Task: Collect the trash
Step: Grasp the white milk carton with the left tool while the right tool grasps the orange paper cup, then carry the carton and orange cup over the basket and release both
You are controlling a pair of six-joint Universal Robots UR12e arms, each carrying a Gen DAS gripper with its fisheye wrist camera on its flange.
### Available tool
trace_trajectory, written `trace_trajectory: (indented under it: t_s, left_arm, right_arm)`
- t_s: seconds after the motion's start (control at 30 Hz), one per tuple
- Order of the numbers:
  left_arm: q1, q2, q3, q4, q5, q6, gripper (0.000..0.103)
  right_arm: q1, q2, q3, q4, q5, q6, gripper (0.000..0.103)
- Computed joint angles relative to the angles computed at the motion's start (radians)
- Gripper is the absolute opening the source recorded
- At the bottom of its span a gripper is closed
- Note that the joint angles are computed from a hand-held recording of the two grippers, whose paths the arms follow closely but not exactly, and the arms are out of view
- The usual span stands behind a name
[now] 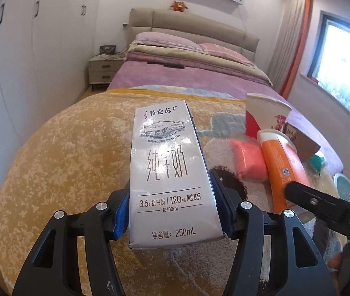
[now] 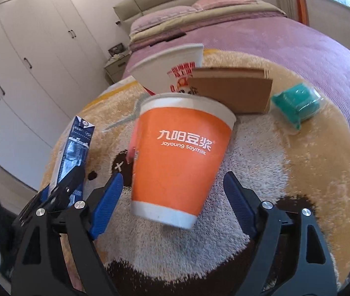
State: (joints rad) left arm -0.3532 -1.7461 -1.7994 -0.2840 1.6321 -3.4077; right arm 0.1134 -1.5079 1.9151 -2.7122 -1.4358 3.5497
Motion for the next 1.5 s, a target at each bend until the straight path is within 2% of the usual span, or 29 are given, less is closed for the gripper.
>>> trace_trajectory:
  t_s: [0.07, 0.1, 0.13, 0.27, 0.53, 0.8, 0.9, 1.03, 1.13, 1.2, 1.5]
  left_arm:
    - [0.001, -0.004, 0.006, 0.004, -0.010, -0.003, 0.055]
    - [0.004, -0.002, 0.002, 0.007, -0.019, -0.010, 0.055]
    - [0.008, 0.000, -0.001, 0.008, -0.029, -0.017, 0.055]
    - [0.018, 0.003, -0.007, 0.013, -0.052, -0.034, 0.055]
    - [0.014, 0.002, -0.005, 0.015, -0.038, -0.025, 0.055]
    - [-0.013, 0.008, -0.011, 0.045, -0.006, 0.025, 0.055]
    - [-0.022, 0.018, -0.015, 0.047, -0.051, 0.024, 0.055]
    - [-0.055, 0.020, 0.002, 0.043, -0.058, 0.068, 0.055]
    - [-0.078, 0.016, 0.018, 0.047, -0.091, 0.088, 0.055]
    - [-0.092, 0.008, 0.038, 0.035, -0.127, 0.102, 0.055]
    - [-0.163, -0.052, 0.125, -0.016, -0.199, 0.182, 0.055]
  right_arm:
    - [0.002, 0.007, -0.005, 0.016, -0.008, 0.002, 0.077]
    - [0.000, 0.007, -0.003, 0.018, 0.002, 0.002, 0.069]
    - [-0.002, 0.006, 0.002, 0.013, 0.016, -0.004, 0.067]
    - [-0.003, -0.017, 0.027, 0.006, 0.023, -0.026, 0.067]
    - [-0.011, -0.096, 0.106, 0.018, 0.060, -0.093, 0.067]
    - [-0.014, -0.167, 0.158, -0.002, 0.017, -0.126, 0.066]
    - [-0.041, -0.198, 0.181, -0.011, 0.025, -0.114, 0.066]
    - [-0.085, -0.249, 0.220, -0.036, 0.025, -0.089, 0.066]
    - [-0.119, -0.282, 0.242, -0.052, 0.020, -0.068, 0.066]
    - [-0.143, -0.303, 0.256, -0.059, 0.013, -0.057, 0.066]
    - [-0.272, -0.388, 0.321, -0.062, -0.028, -0.019, 0.066]
